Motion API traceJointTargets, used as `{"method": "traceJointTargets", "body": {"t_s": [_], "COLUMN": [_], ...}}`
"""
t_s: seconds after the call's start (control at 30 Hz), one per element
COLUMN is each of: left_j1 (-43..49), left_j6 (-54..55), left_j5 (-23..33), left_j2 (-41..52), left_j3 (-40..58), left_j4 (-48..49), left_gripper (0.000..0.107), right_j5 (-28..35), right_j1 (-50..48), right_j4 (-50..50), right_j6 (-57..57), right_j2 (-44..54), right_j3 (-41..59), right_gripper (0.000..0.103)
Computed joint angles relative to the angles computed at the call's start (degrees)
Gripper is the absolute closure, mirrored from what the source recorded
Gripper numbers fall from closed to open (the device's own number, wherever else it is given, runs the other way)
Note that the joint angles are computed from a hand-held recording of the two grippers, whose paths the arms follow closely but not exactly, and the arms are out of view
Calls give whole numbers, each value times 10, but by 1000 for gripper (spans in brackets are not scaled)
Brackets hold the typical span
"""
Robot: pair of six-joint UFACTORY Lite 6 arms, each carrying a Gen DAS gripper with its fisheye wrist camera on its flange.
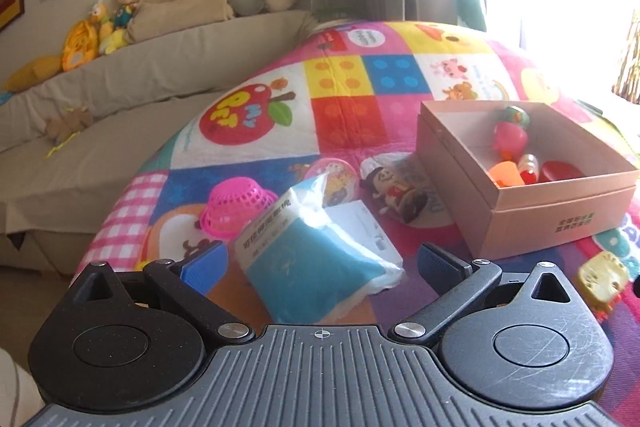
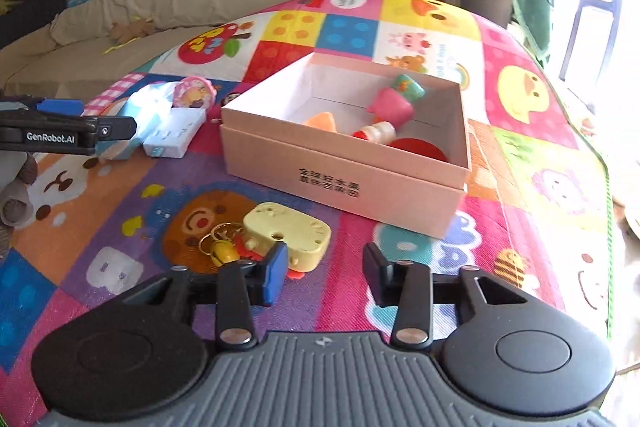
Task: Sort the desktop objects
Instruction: 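Grasp the blue tissue pack with the left gripper while the right approaches the yellow keychain toy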
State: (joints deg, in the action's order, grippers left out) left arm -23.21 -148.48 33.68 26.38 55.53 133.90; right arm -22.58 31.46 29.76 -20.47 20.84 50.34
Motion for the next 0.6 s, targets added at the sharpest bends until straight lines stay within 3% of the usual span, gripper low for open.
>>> {"method": "traceJointTargets", "body": {"t_s": [0.1,0.2,0.3,0.33,0.4,0.47,0.6], "left_j1": [32,68,96,102,105,105,93], "left_j6": [12,-65,-180,-207,-191,-170,-160], "left_j5": [-61,-99,-124,-126,-131,-129,-99], "left_j2": [38,34,19,14,10,5,-43], "left_j3": [56,47,27,20,19,15,-44], "left_j4": [-28,32,137,160,144,121,119], "left_gripper": [4,4,4,8,33,42,45], "right_j5": [-39,-67,-80,-80,-74,-87,-103], "right_j1": [-12,-19,-17,-17,-9,-2,5], "right_j4": [-65,-125,-144,-150,-138,-134,-120], "right_j6": [86,155,186,192,178,174,165], "right_j2": [-12,-8,15,24,35,34,30], "right_j3": [-42,-66,-62,-58,-47,-51,-60], "right_gripper": [30,19,17,17,16,8,2]}}
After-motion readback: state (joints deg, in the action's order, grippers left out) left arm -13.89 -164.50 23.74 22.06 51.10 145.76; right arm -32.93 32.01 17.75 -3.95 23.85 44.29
